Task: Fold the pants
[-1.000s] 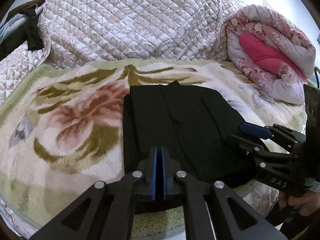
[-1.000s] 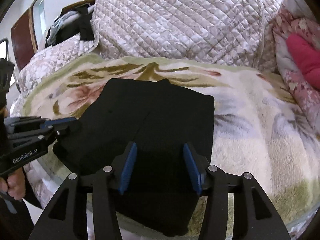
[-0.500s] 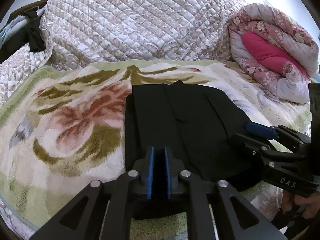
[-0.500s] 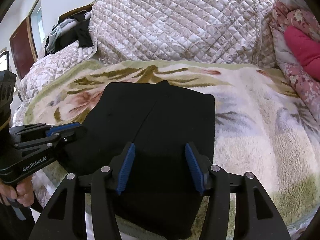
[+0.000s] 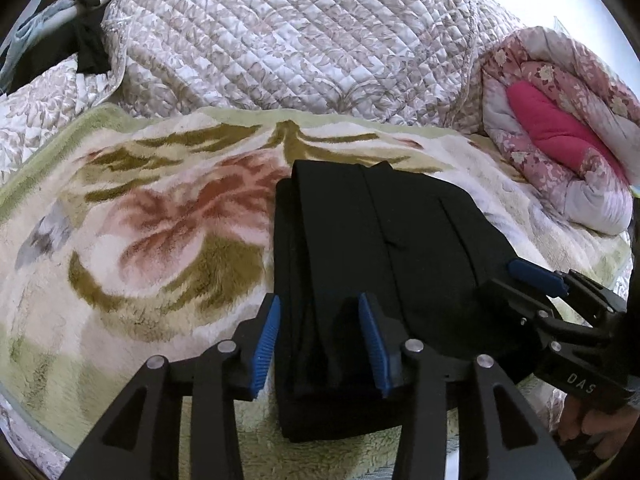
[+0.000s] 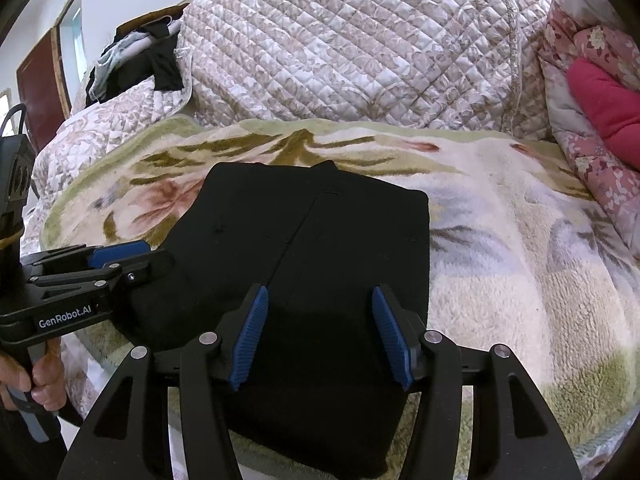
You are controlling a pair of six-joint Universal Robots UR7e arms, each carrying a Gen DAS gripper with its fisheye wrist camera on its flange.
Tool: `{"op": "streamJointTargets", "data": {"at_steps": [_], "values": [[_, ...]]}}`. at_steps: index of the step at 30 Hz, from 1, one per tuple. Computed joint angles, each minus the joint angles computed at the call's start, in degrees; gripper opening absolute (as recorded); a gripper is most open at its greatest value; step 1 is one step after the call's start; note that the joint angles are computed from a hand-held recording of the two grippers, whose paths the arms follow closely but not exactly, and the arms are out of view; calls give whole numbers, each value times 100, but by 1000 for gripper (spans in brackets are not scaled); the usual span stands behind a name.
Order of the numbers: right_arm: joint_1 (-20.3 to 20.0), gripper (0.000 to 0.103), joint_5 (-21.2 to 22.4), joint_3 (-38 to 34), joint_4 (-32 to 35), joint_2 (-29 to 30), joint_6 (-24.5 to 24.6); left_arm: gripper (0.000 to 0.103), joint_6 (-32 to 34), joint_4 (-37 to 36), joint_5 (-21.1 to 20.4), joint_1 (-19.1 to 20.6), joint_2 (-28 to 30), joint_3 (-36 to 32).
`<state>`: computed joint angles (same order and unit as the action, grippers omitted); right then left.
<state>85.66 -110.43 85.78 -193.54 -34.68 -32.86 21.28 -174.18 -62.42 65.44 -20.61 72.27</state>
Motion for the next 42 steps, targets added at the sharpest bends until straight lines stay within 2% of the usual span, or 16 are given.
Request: {"op": "streamJointTargets", "data": {"at_steps": [2,5,9,10,12,14,16,23,28,30,32,35,37,39,42], "values": [[-4,55,-1,3,18,-4,-2,47,17,-10,10,-2,3,-2],[9,56,-40,2,134,-44,-17,55,5,18,52,5,9,-40],[38,58,-254,-32,128,-90,75,66,-228,389,-86,87,-19,-216],[11,58,-254,-23,117,-132,203,66,-302,531,-176,116,-30,-280],[-81,59,-131,-1,294,-251,618,65,-466,743,-361,156,-59,-350],[-226,59,52,-21,778,-401,1327,65,-615,990,-629,209,-61,-473],[-408,60,515,42,1088,-542,1899,65,-757,1299,-923,274,-17,-648],[-472,62,1094,-9,1391,-555,2007,65,-1069,1697,-1432,420,188,-1117],[-470,62,1159,-454,1765,-353,2047,62,-1033,1736,-1387,399,341,-1353],[-456,54,1136,-439,1818,-387,2135,52,-1079,1709,-1343,381,295,-1283],[-460,31,1161,-372,1820,-448,2234,44,-1014,1606,-1254,342,234,-1161],[-431,18,1167,-377,1882,-495,2244,34,-962,1474,-1122,278,189,-1068],[-357,17,1083,-415,1910,-502,2175,30,-955,1445,-1114,239,160,-1052],[-303,16,1178,-440,1928,-537,2138,25,-882,1453,-1112,201,136,-1049],[-191,16,1257,-604,1983,-518,1977,23,-774,1525,-1163,139,100,-1091]]}}
